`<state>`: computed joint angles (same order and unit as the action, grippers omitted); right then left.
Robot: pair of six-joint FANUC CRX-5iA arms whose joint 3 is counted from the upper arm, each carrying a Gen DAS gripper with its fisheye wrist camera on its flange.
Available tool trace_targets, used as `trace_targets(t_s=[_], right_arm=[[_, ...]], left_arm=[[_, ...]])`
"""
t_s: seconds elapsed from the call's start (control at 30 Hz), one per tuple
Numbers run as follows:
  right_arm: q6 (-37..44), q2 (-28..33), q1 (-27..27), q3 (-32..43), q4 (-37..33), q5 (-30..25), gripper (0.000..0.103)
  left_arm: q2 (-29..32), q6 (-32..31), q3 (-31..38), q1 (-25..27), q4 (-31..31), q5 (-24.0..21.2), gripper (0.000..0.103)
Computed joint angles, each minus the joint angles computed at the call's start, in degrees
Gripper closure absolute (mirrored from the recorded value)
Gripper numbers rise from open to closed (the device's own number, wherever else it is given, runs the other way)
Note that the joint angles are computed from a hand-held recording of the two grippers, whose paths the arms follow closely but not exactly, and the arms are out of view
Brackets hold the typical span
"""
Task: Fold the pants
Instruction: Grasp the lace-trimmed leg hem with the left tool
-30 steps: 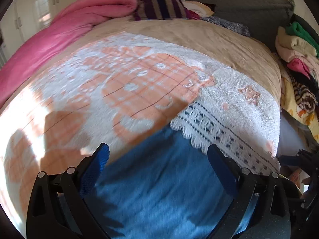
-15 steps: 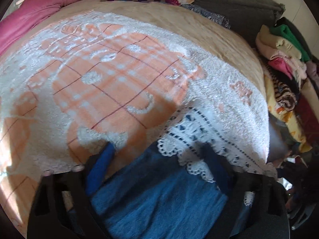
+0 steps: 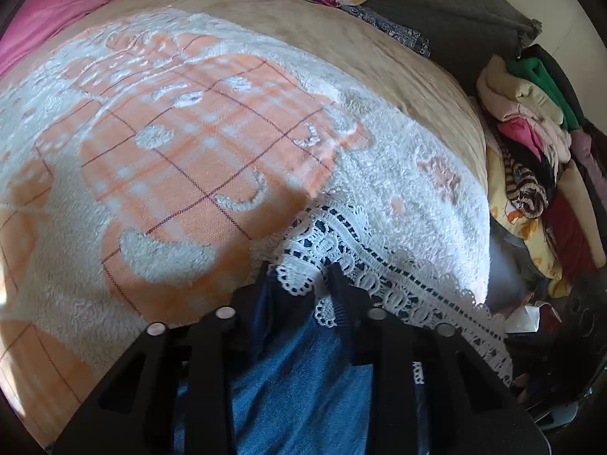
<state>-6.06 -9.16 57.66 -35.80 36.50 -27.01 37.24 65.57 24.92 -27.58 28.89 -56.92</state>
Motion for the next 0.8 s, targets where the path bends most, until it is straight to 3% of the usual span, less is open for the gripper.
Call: trace_targets(t_s=[0.17,0.3,0.47,0.63,0.8], right_arm=[[-3.9,-1.2,-0.7,-2.3,7.7,4.5,0.082],[-5.5,-0.8,-0.2,-1.9,14.9,4.6,0.082],[-1.3,0.9,0.9,1.5,17.6,4.5,0.082],[10.4,5.2,3.2,8.4,11.5,4.6,0.082],[31.2,13.0,6.9,19.2,-2.8,0.3,0.082]], left_arm=[[-4.0,-4.7,-7.1,1.0,5.5,4.1,0.085],[-9.4,-9.4,-15.0,2.2,12.3,8.2,0.086],[-16.8,-14.0,-23.6,4.4,16.8,11.6,0.086],[-22.8,-15.7,-30.2,7.8,18.8,13.4,0.086],[-28.4,-14.8,-37.8,12.2,19.0,15.1,0.085]])
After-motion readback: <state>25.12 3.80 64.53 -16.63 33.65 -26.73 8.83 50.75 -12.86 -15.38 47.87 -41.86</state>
